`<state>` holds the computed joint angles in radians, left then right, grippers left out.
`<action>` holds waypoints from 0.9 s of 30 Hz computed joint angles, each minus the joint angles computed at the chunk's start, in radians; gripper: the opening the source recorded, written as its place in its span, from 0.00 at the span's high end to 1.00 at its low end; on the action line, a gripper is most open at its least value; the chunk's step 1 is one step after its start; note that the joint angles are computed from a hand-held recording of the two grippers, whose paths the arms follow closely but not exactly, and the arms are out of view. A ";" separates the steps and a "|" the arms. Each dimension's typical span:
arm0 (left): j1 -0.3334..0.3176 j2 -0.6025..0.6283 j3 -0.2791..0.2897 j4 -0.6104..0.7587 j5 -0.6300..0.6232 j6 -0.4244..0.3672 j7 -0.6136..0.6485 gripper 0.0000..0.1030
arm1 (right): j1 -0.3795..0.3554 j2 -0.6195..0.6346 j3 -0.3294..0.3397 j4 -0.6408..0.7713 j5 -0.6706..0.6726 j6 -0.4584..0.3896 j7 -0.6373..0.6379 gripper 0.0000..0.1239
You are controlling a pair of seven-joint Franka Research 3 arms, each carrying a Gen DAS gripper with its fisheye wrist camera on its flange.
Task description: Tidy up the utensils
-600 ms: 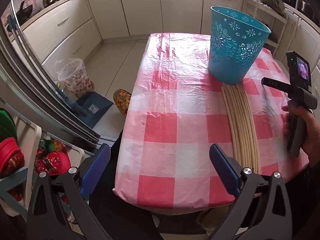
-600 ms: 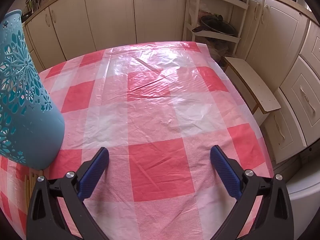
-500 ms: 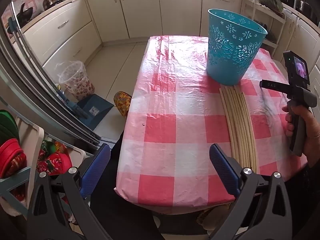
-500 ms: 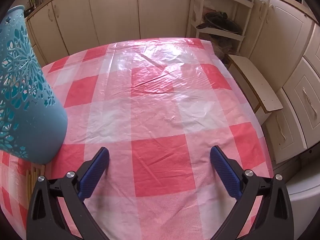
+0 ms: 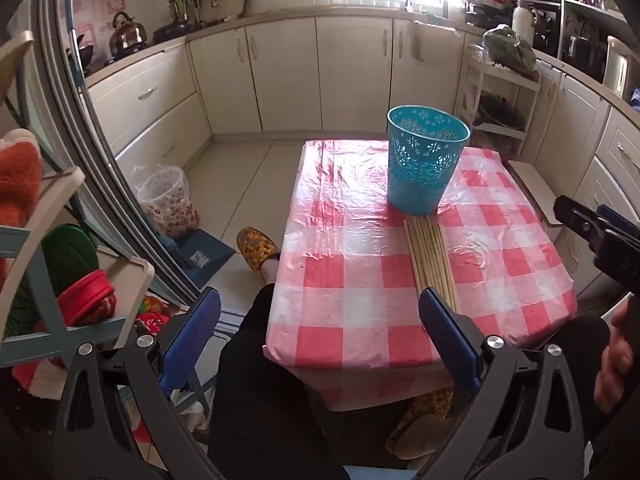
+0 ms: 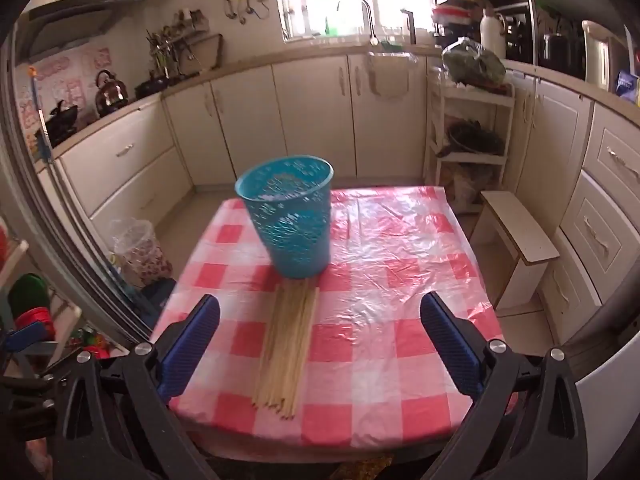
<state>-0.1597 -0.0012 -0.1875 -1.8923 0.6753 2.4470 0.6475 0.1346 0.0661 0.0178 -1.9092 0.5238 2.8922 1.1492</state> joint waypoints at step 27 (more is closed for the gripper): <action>0.062 -0.508 -0.121 -0.383 0.039 0.064 -0.148 0.07 | 0.386 -0.576 -0.156 -0.627 0.045 0.443 0.019 0.22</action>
<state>-0.0974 -0.5088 -0.3087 -2.2750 0.7139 2.5106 0.4990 0.5203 -0.5098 -0.1380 -2.5364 0.5688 3.3354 1.1680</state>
